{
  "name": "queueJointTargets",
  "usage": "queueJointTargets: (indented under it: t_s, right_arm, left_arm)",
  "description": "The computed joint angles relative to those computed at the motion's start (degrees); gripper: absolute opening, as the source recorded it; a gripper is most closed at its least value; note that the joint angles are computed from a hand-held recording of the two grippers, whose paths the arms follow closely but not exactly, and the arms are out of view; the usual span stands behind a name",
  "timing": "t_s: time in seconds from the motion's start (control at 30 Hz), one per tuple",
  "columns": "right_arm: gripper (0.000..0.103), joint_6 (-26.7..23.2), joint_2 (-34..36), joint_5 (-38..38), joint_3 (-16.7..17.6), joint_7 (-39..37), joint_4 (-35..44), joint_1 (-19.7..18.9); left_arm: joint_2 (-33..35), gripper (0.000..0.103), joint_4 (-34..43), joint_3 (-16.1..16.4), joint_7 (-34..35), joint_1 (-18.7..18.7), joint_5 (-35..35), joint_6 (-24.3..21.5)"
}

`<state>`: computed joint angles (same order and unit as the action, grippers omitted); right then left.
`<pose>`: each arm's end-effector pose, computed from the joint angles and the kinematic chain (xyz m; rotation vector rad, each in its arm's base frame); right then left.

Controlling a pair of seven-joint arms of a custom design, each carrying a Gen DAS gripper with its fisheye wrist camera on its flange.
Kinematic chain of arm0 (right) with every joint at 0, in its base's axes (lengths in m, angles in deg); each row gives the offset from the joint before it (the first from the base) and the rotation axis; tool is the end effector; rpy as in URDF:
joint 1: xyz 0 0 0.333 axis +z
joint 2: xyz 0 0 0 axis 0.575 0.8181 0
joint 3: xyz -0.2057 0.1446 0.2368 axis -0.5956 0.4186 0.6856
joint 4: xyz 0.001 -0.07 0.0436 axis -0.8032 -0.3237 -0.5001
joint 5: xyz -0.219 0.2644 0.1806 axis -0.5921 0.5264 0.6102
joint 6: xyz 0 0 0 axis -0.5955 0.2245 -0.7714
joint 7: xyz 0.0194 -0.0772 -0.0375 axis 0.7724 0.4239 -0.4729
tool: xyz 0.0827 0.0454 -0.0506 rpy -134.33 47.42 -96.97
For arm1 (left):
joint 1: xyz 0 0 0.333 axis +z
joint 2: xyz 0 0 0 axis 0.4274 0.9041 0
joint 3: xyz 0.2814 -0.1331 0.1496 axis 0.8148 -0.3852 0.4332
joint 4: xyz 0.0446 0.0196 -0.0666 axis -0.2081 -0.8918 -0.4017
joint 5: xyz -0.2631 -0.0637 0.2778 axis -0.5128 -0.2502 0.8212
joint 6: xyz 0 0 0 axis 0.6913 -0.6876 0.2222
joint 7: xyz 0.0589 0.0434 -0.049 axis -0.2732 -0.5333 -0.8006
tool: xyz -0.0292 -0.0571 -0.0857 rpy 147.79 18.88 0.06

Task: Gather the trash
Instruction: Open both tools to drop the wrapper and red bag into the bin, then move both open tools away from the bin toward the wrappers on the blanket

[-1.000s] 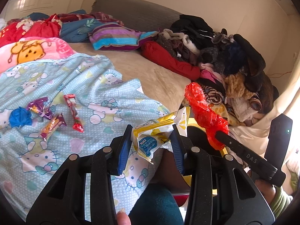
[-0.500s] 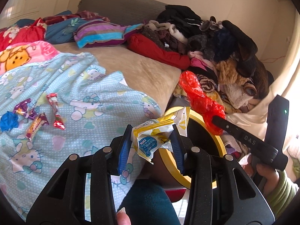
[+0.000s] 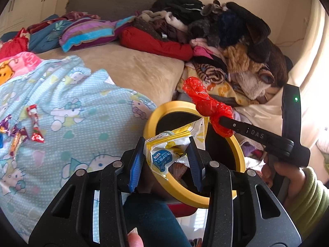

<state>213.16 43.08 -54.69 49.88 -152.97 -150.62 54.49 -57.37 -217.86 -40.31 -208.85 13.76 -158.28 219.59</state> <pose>0.3955 0.2293 0.3452 -1.0904 2.1368 -0.6374 0.4968 -0.2034 0.3480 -1.1386 2.5592 -1.3441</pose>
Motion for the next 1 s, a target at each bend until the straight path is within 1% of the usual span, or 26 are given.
queueJointTargets:
  t_s: [0.17, 0.4, 0.5, 0.6, 0.63, 0.67, 0.7, 0.73, 0.77, 0.8, 0.83, 0.87, 0.9, 1.0]
  right_arm:
    - [0.017, 1.58, -0.41, 0.10, -0.86, 1.32, -1.59, -1.00]
    - [0.017, 4.96, -0.19, 0.78, -1.68, 0.24, -2.45, -2.35]
    - [0.017, 5.48, -0.18, 0.47, -1.72, 0.54, -2.54, -2.68]
    - [0.020, 5.69, -0.58, -0.10, -1.74, 1.16, -2.84, -2.88]
    - [0.021, 5.63, -0.78, -0.11, -1.77, 1.12, -2.95, -2.96]
    - [0.033, 5.30, -1.24, -0.12, -1.74, 1.39, -3.21, -3.00]
    - [0.040, 4.89, -1.84, -0.50, -1.68, 2.11, -3.53, -3.04]
    - [0.049, 4.41, -2.32, -0.74, -1.57, 2.64, -3.76, -3.02]
    - [0.050, 3.96, -2.81, -0.46, -1.51, 2.45, -4.01, -3.02]
    - [0.050, 3.78, -3.12, -0.22, -1.52, 2.09, -4.16, -3.07]
    - [0.054, 3.65, -3.40, 0.01, -1.50, 1.85, -4.29, -3.12]
    - [0.058, 3.42, -3.67, 0.07, -1.44, 1.95, -4.42, -3.15]
    - [0.060, 2.98, -3.99, -0.06, -1.29, 2.53, -4.57, -3.11]
    - [0.062, 2.45, -4.16, 0.75, -1.01, 1.89, -4.46, -2.98]
  left_arm:
    - [1.48, 0.033, 0.76, -0.92, 0.00, -1.32, 1.04, 2.10]
    - [3.76, 0.033, 2.03, -2.09, -0.37, -2.53, 2.63, 5.18]
    - [4.61, 0.033, 2.62, -2.53, -0.90, -2.82, 3.41, 6.03]
    - [5.33, 0.033, 3.22, -2.91, -1.34, -2.96, 4.35, 6.58]
    - [5.51, 0.033, 3.34, -3.03, -1.43, -2.90, 4.32, 6.65]
    - [5.64, 0.033, 3.51, -3.08, -1.90, -2.75, 4.50, 6.36]
    - [5.61, 0.034, 3.50, -3.11, -2.30, -2.58, 4.58, 6.13]
    - [5.40, 0.045, 3.44, -3.11, -2.33, -2.28, 4.00, 5.78]
    - [5.09, 0.054, 3.32, -3.12, -1.69, -1.99, 3.00, 5.38]
    - [4.81, 0.072, 3.24, -3.12, -0.93, -1.90, 1.95, 5.31]
    - [4.45, 0.084, 3.14, -2.99, -0.09, -1.72, 0.75, 5.01]
    - [4.19, 0.086, 3.07, -2.84, 0.30, -1.64, -0.03, 4.59]
    - [3.81, 0.090, 2.95, -2.61, 0.80, -1.42, -1.16, 3.94]
    - [3.01, 0.092, 2.78, -1.95, 1.87, -1.47, -3.49, 3.77]
